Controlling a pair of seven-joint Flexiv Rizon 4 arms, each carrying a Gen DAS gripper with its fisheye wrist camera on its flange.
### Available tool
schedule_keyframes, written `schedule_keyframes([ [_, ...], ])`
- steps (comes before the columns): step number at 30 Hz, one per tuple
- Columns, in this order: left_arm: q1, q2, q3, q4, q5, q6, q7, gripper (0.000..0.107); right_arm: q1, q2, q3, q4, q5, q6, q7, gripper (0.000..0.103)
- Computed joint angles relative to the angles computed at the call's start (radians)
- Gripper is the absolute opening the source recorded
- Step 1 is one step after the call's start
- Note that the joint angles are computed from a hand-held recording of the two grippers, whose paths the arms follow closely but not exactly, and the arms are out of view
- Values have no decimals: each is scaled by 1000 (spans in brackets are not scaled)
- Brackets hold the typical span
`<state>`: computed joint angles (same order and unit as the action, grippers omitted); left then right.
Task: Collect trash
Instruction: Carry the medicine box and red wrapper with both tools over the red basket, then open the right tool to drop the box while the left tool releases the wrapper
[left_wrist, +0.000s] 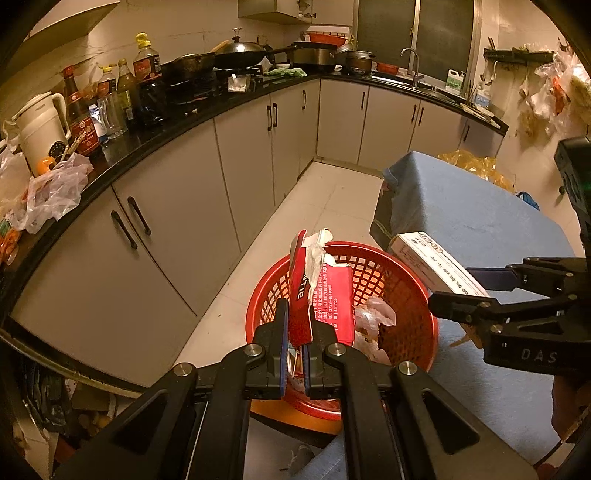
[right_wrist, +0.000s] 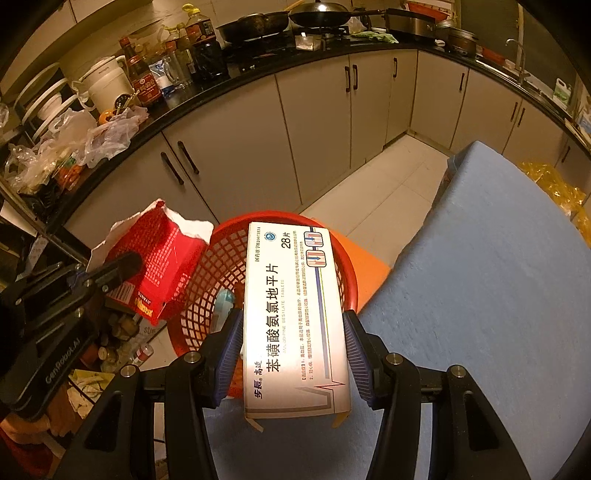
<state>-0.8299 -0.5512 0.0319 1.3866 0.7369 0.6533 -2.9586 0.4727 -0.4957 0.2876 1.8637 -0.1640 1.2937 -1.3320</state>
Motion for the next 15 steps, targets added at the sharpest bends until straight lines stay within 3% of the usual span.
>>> schedule_keyframes([
  [15,22,-29,11,-12,-30,48,43,6,6,-49,-15,-58,-7,-27,9,58],
])
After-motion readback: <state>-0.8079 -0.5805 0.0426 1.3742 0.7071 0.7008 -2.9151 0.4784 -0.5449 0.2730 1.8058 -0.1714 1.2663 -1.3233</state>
